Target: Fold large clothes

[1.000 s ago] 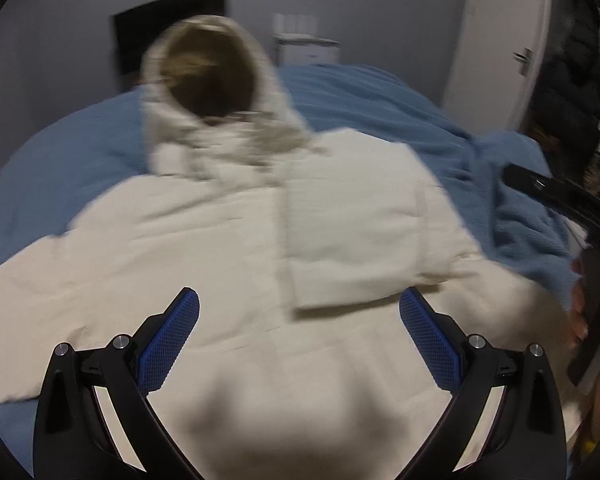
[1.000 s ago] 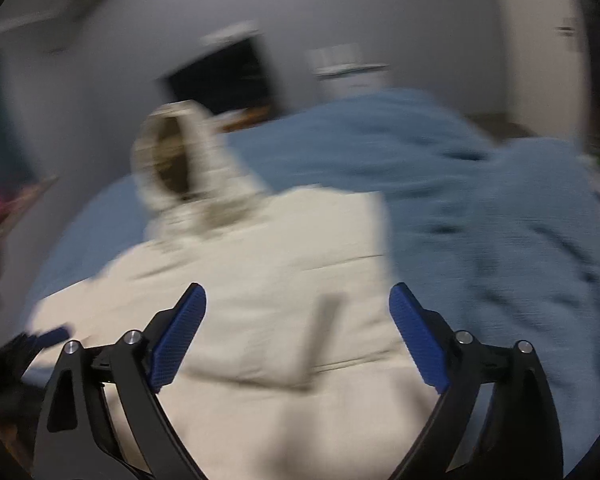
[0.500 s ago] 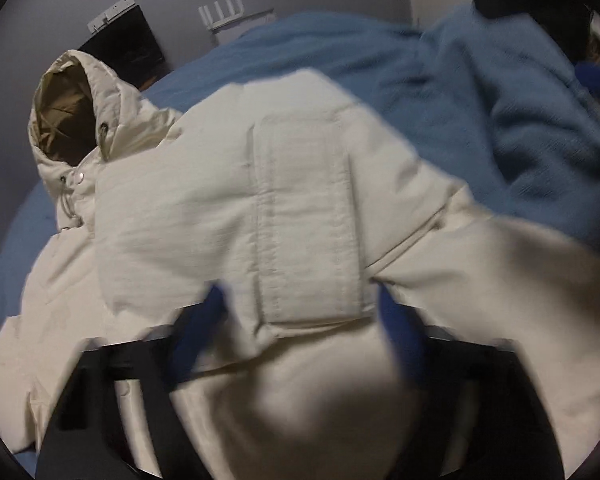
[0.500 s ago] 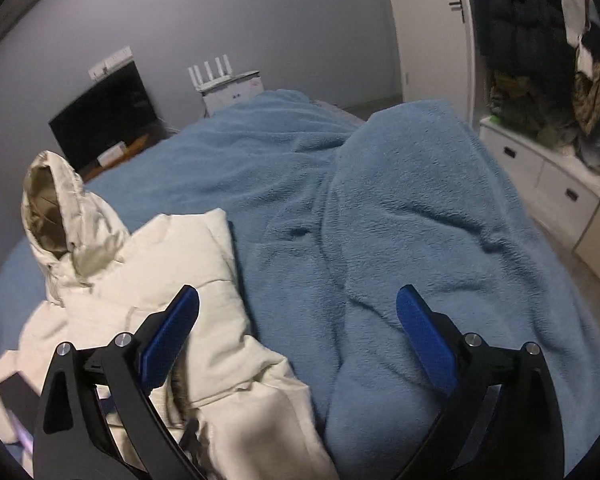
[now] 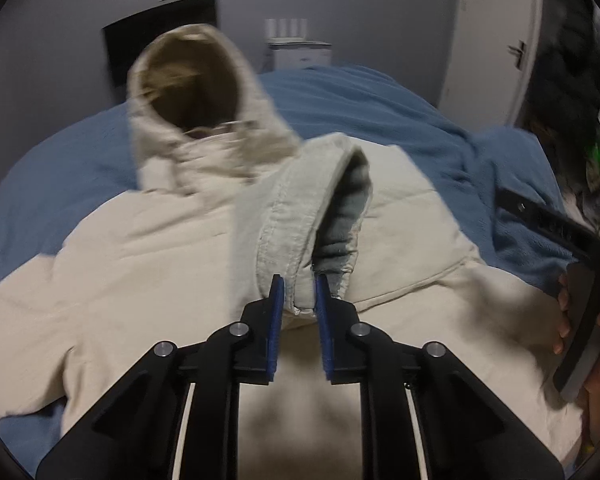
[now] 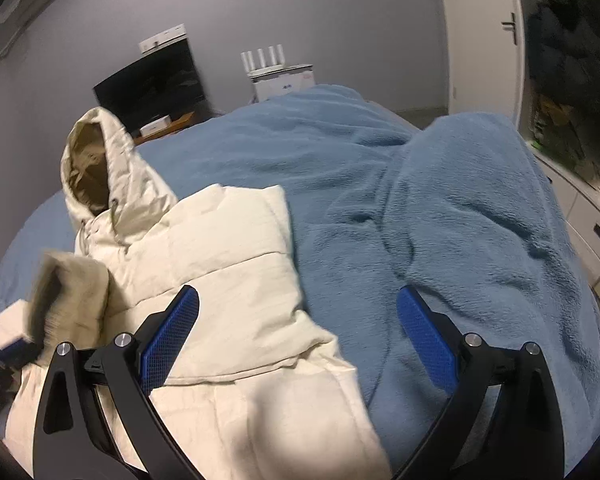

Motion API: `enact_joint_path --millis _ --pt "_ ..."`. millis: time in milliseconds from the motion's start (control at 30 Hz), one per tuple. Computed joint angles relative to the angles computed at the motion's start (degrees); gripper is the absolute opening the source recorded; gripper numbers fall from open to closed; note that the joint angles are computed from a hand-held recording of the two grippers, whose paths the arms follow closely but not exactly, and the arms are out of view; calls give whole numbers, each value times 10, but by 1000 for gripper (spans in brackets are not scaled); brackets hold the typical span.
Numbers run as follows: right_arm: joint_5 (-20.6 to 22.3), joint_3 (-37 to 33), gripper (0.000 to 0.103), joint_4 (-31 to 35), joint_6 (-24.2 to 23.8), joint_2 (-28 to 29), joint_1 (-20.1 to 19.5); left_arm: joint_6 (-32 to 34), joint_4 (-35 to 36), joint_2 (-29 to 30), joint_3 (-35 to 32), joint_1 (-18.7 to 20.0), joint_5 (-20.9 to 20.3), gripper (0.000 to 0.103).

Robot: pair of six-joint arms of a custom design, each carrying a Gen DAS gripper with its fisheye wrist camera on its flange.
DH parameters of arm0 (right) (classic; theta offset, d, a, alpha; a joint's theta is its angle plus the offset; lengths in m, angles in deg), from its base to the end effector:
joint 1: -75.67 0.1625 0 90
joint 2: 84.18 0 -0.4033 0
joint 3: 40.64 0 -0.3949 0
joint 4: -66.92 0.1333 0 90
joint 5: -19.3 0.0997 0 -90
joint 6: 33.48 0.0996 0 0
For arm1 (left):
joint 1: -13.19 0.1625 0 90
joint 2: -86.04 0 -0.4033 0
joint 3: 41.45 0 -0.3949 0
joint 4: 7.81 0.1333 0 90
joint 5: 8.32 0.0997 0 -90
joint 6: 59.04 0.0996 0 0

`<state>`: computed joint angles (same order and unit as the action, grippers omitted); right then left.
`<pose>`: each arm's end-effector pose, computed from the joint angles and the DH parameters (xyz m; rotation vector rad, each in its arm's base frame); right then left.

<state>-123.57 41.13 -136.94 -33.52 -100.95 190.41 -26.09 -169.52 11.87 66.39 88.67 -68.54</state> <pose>0.3268 -0.5804 -0.0435 -0.0129 -2.2003 1.1806 0.0339 -0.5981 0.3249 0.7765 2.3209 -0.7255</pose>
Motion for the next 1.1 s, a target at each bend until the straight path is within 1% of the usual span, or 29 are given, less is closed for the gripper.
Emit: enact_joint_path --millis 100,200,300,333,367,433,467,500,567,600,633,667,700,733,767,867,933,1000,1100 --pt "4 -8 95 6 -13 9 4 2 -11 -12 -6 17 21 13" --pt "0 -27 95 20 -33 24 9 -44 18 -13 -35 53 19 12" --pt "16 -33 95 39 -39 31 9 -67 22 -6 -57 80 24 10" --pt "19 -34 95 45 -40 32 9 -70 17 0 -64 89 31 9" --pt "24 -36 95 52 -41 34 8 -75 17 7 -72 98 40 6" --pt "43 -33 95 72 -33 32 5 -88 30 21 -90 112 52 1" --pt "57 -29 95 88 -21 29 1 -89 34 30 -99 119 59 2" --pt "70 -27 95 105 -8 26 -3 -101 45 36 -109 127 58 2" --pt "81 -29 95 131 12 25 -8 -115 55 30 -116 135 36 2" --pt "80 -32 95 140 19 27 -10 -109 38 25 -112 132 28 3" --pt "77 -39 95 149 26 30 -11 -95 11 22 -104 127 24 12" --pt "76 -47 95 156 28 34 -12 -83 -7 22 -99 124 18 32" --pt "76 -54 95 161 28 38 -13 -63 -30 21 -92 119 11 47" --pt "74 -68 95 167 23 46 -13 -52 -44 21 -85 115 7 69" --pt "72 -80 95 176 18 52 -15 -39 -55 24 -80 112 3 73" --pt "70 -109 95 212 22 68 -21 -24 -42 44 -84 110 11 72" --pt "65 -126 95 243 36 78 -27 -20 -34 61 -88 114 29 72" --pt "50 -142 95 259 35 89 -30 -16 -31 83 -98 121 53 72" --pt "30 -166 96 297 36 106 -33 -7 -38 97 -102 127 62 76"
